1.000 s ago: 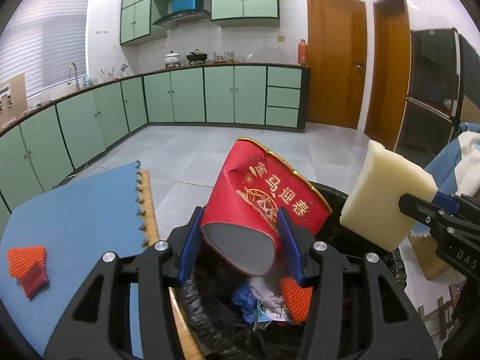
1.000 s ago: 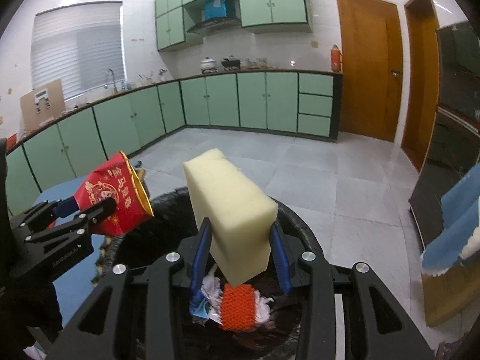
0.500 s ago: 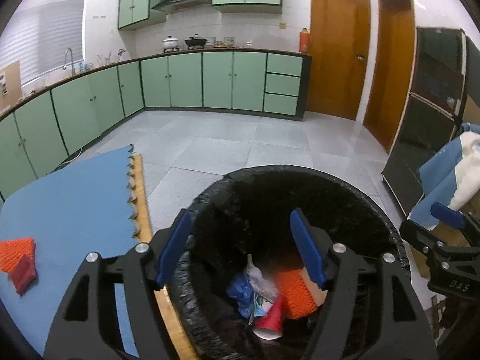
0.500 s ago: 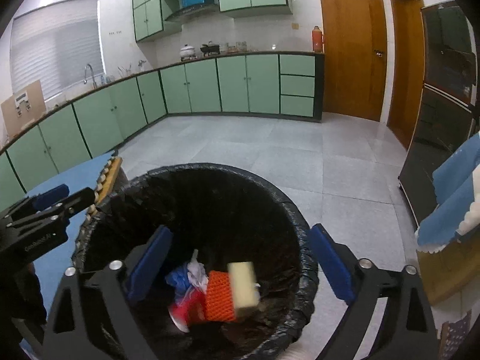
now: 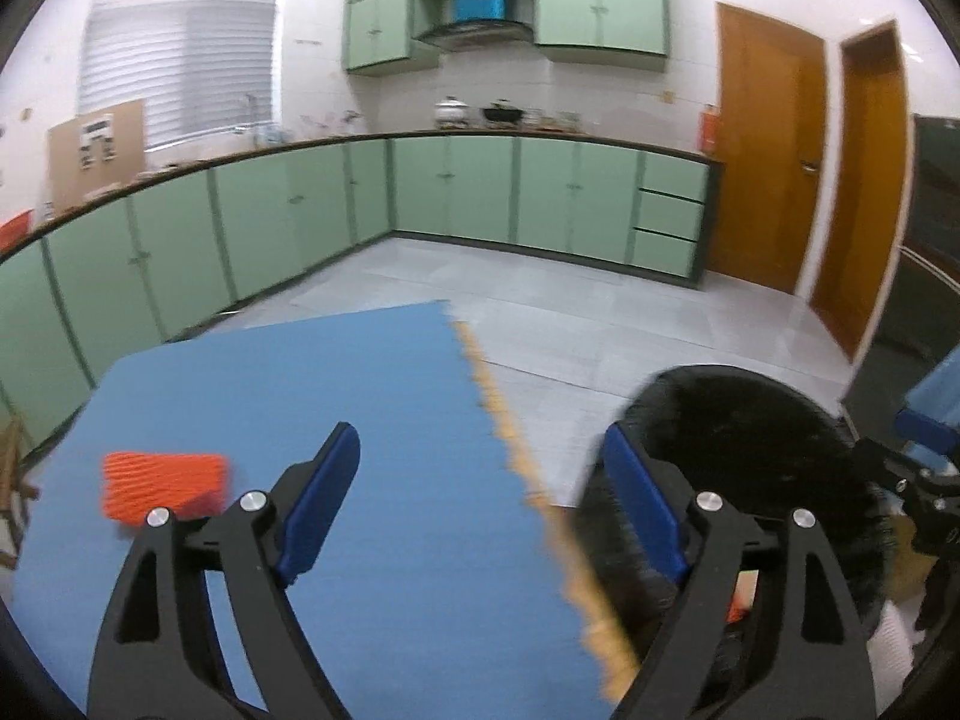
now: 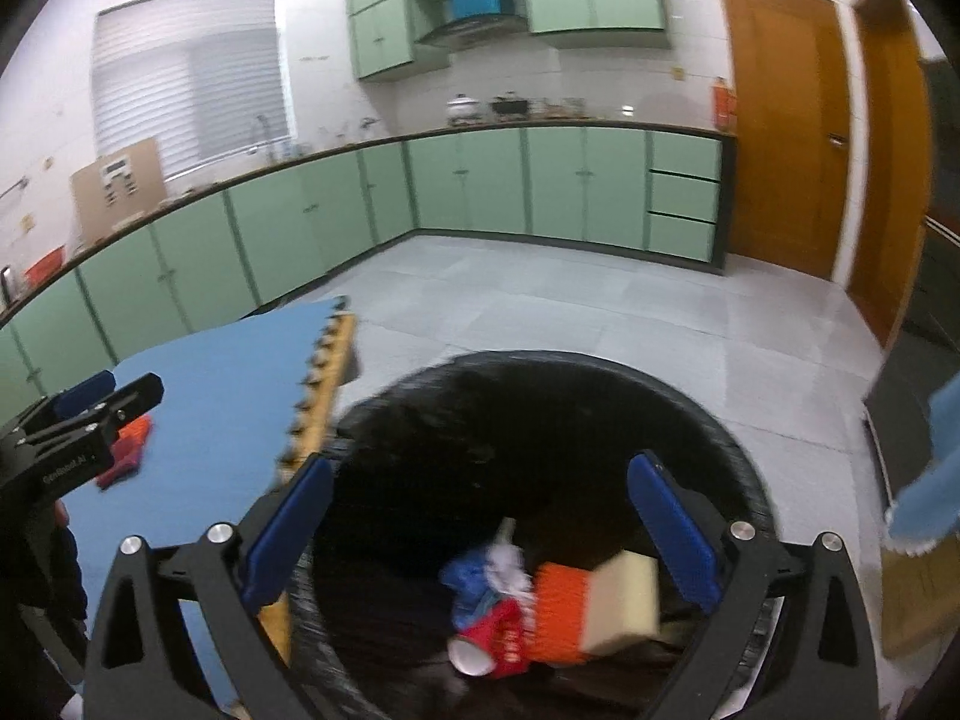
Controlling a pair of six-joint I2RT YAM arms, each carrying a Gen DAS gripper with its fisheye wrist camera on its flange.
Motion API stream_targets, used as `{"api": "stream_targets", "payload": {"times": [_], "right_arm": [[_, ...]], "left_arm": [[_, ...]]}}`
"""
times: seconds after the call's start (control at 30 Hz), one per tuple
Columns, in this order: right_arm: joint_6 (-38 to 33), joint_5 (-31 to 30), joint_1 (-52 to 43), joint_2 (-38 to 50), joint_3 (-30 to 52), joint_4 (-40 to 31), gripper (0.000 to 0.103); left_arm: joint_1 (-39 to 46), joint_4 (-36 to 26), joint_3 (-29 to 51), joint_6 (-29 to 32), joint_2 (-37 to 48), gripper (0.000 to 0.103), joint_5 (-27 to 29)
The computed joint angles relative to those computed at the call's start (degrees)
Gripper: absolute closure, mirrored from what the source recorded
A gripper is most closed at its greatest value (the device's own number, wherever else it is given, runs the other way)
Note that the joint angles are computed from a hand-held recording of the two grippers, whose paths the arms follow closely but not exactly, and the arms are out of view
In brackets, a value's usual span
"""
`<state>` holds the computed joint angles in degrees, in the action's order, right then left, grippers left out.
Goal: Collect trash
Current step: 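Move both tools back over the mat toward the orange net and red cloth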
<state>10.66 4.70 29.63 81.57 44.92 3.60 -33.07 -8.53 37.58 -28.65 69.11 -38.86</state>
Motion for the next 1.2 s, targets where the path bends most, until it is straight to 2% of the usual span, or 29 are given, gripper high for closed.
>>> {"api": "stream_targets", "payload": {"times": [0.17, 0.3, 0.43, 0.57, 0.77, 0.93, 1.2], "right_arm": [[1.1, 1.8, 8.3, 7.2, 7.0, 0.3, 0.006], [0.4, 2.9, 14.3, 14.1, 13.6, 0.4, 0.006], [0.4, 2.8, 19.3, 20.8, 20.4, 0.0, 0.006], [0.4, 3.0, 24.0, 28.5, 29.5, -2.2, 0.006], [1.6, 2.5, 29.4, 39.1, 42.7, -6.3, 0.006], [2.2, 2.0, 32.6, 47.2, 53.7, -11.6, 0.006], [2.6, 2.3, 34.9, 59.9, 73.2, -23.4, 0.006]], "left_arm": [[8.0, -5.8, -6.4, 1.8, -12.1, 0.019, -0.2], [18.3, -10.6, -11.4, 5.1, -22.5, 0.019, 2.4], [32.9, -14.1, -14.8, 10.6, -31.2, 0.019, 9.2], [50.5, -15.5, -16.8, 18.5, -36.5, 0.019, 18.8], [70.0, -12.4, -17.7, 27.3, -35.2, 0.019, 31.0], [80.1, -8.7, -18.0, 32.2, -31.3, 0.019, 37.8], [89.7, -4.2, -19.0, 36.1, -25.1, 0.019, 44.4]]}}
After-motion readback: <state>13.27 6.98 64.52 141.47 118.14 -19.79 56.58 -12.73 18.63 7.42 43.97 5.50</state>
